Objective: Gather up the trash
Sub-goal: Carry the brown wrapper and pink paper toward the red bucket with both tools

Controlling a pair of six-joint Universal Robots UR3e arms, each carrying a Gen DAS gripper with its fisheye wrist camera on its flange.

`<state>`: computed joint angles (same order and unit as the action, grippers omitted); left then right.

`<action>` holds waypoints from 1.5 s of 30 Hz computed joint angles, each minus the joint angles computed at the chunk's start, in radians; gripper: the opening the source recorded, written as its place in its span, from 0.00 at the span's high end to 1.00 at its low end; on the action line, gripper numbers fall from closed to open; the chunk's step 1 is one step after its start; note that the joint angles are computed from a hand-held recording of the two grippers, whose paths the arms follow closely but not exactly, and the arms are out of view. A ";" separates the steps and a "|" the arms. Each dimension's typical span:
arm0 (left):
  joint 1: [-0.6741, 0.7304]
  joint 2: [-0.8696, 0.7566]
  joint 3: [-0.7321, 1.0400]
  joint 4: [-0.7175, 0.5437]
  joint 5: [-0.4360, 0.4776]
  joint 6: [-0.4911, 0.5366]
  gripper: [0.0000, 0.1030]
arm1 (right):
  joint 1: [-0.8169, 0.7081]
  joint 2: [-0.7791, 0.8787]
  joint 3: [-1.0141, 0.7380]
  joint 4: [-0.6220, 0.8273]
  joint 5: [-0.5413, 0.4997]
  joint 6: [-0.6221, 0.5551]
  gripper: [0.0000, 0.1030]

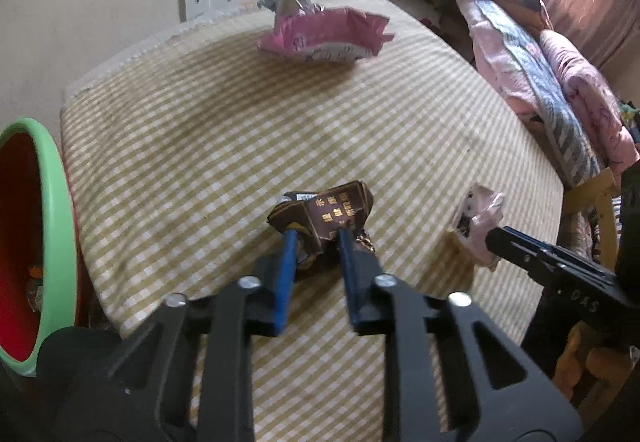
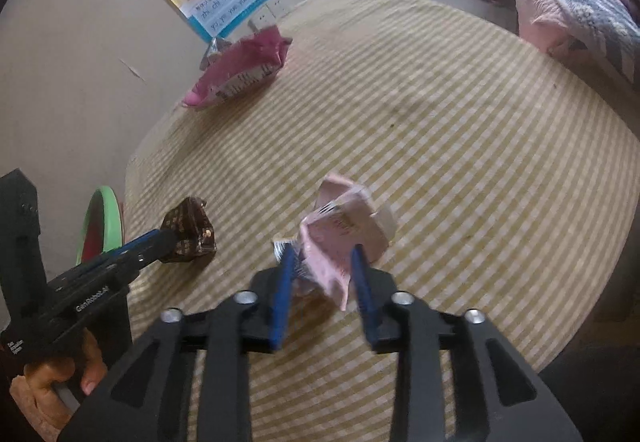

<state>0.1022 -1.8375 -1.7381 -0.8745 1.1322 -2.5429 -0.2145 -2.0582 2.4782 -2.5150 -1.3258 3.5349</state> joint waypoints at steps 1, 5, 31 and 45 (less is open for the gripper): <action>0.008 0.014 -0.015 0.009 -0.006 0.004 0.91 | 0.007 -0.001 0.000 -0.017 -0.014 0.011 0.55; 0.019 0.043 -0.042 0.012 -0.004 0.012 0.97 | -0.008 0.001 0.010 -0.037 -0.024 0.012 0.41; -0.035 -0.036 0.016 0.042 0.022 -0.020 0.70 | 0.030 0.129 -0.019 -0.156 -0.101 -0.026 0.56; 0.180 0.200 -0.114 -0.038 -0.144 0.016 0.70 | 0.163 0.115 -0.100 -0.101 -0.173 0.039 0.56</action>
<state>0.2821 -1.6377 -1.8522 -0.9126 0.9884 -2.5266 -0.0516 -1.9431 2.3782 -2.6155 -1.4985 3.5734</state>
